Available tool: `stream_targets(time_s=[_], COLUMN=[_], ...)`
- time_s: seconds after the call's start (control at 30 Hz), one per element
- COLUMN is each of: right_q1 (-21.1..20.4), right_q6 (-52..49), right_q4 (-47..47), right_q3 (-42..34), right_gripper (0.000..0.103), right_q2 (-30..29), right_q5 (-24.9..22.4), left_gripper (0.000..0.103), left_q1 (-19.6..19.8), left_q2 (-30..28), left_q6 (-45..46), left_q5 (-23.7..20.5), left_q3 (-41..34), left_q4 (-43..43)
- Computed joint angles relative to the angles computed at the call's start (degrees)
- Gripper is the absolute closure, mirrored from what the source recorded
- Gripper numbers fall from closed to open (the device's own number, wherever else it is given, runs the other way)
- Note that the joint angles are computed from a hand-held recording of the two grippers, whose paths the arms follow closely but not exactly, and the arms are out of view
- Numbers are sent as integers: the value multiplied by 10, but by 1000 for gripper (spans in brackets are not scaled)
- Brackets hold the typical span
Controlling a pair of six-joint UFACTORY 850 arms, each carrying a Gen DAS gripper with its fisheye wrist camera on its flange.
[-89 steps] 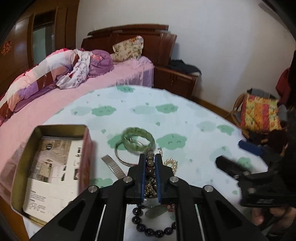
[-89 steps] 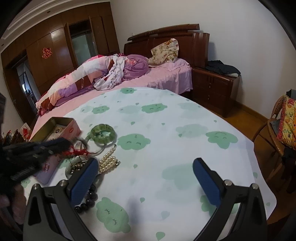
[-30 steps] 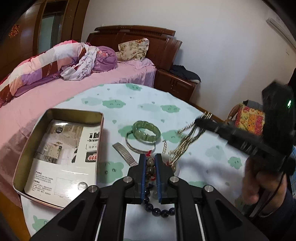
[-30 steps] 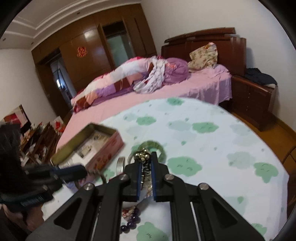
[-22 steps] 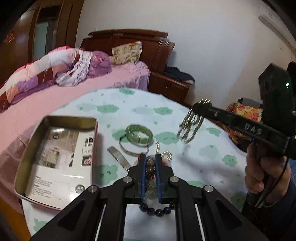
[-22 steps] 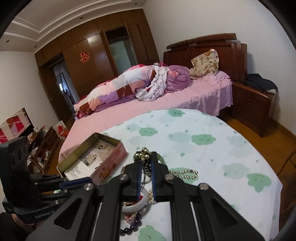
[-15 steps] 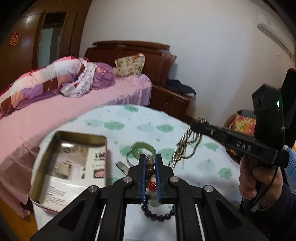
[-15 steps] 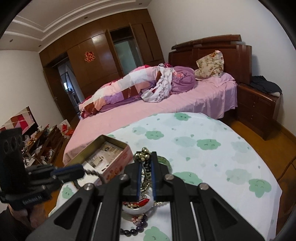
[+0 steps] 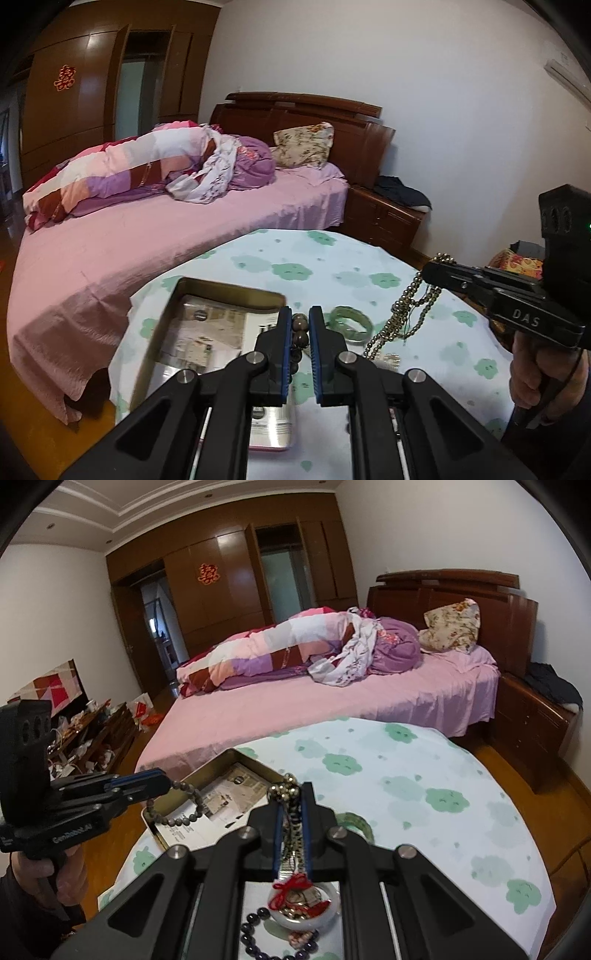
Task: Organize jewelry
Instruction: 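Carry both items over the tin and open both tools to drop them in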
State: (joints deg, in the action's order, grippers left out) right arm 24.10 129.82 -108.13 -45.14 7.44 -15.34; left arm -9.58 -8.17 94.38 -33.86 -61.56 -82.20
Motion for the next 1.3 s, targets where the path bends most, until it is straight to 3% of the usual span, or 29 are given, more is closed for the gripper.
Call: stream_targets(time_s=[0.97,1.3], right_q1=[-3,-11], right_q6=[-71,-153], right_q4=[7,93], right_q3=[-139,-175], right_gripper=[92,92], right_q2=[-142,-192], right_q5=[70,86], left_gripper=[95,95], left_q1=[3,-7], left_q2=[-111,-150], left_q6=[-64,-100], left_q5=[54,65], left_q3=[-107,-149], left_q4=[54,87])
